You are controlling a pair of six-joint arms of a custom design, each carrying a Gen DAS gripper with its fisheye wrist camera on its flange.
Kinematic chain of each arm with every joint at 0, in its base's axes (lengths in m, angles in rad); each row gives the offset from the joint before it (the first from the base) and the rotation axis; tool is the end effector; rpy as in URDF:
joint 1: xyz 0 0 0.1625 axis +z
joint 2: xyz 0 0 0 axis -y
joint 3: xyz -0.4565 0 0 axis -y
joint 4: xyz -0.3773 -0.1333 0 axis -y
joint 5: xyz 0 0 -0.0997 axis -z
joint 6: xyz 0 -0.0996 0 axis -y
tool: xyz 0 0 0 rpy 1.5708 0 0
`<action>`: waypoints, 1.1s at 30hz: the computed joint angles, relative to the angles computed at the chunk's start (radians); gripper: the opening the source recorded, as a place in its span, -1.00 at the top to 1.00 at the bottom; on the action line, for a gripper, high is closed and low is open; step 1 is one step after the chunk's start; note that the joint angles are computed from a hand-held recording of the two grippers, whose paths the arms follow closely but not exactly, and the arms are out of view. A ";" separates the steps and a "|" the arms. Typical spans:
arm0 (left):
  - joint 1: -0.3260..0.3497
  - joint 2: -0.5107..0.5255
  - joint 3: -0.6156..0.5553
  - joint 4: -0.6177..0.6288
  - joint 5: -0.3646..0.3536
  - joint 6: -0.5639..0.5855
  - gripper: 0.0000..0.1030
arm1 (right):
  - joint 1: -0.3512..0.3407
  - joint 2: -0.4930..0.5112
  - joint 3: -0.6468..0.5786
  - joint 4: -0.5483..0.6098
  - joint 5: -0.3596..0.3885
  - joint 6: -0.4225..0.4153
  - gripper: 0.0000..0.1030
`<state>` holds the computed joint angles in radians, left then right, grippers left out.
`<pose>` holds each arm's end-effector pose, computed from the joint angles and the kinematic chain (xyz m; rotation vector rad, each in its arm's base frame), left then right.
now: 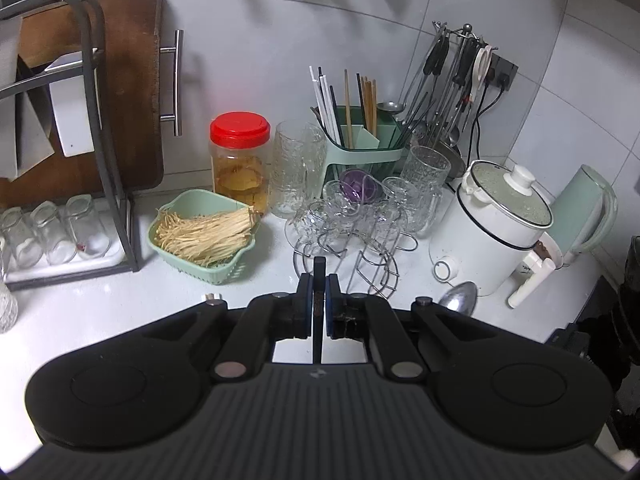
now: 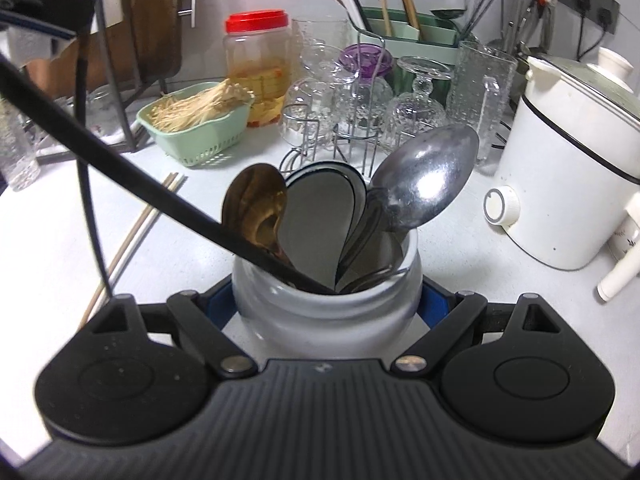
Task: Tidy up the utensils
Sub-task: 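Carry the black chopstick with the left tool and insert it into the mug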
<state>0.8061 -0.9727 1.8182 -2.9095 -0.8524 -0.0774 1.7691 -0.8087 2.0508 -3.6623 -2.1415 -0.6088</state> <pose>-0.2931 -0.5927 0.2386 0.6233 2.4470 -0.9634 0.1894 -0.5390 0.1551 0.6185 -2.2204 0.8750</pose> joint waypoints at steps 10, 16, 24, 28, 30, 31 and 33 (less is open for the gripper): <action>-0.055 -0.002 0.033 -0.034 0.072 -0.034 0.87 | -0.028 -0.028 0.032 -0.006 0.077 -0.058 -0.77; -0.073 -0.003 0.027 -0.033 0.090 -0.050 0.87 | -0.040 -0.032 0.041 -0.019 0.107 -0.078 -0.77; -0.104 0.001 -0.020 -0.015 0.116 -0.049 0.87 | -0.049 -0.043 0.042 0.007 0.126 -0.063 -0.77; -0.126 0.000 -0.054 0.002 0.131 -0.031 0.87 | -0.051 -0.043 0.038 0.017 0.125 -0.060 -0.77; -0.137 -0.003 -0.066 0.011 0.133 -0.028 0.87 | -0.052 -0.042 0.037 0.020 0.125 -0.059 -0.77; -0.142 -0.003 -0.073 0.017 0.131 -0.027 0.87 | -0.051 -0.041 0.037 0.020 0.125 -0.058 -0.77; -0.150 -0.006 -0.090 0.036 0.120 -0.037 0.87 | -0.052 -0.041 0.035 0.025 0.126 -0.057 -0.77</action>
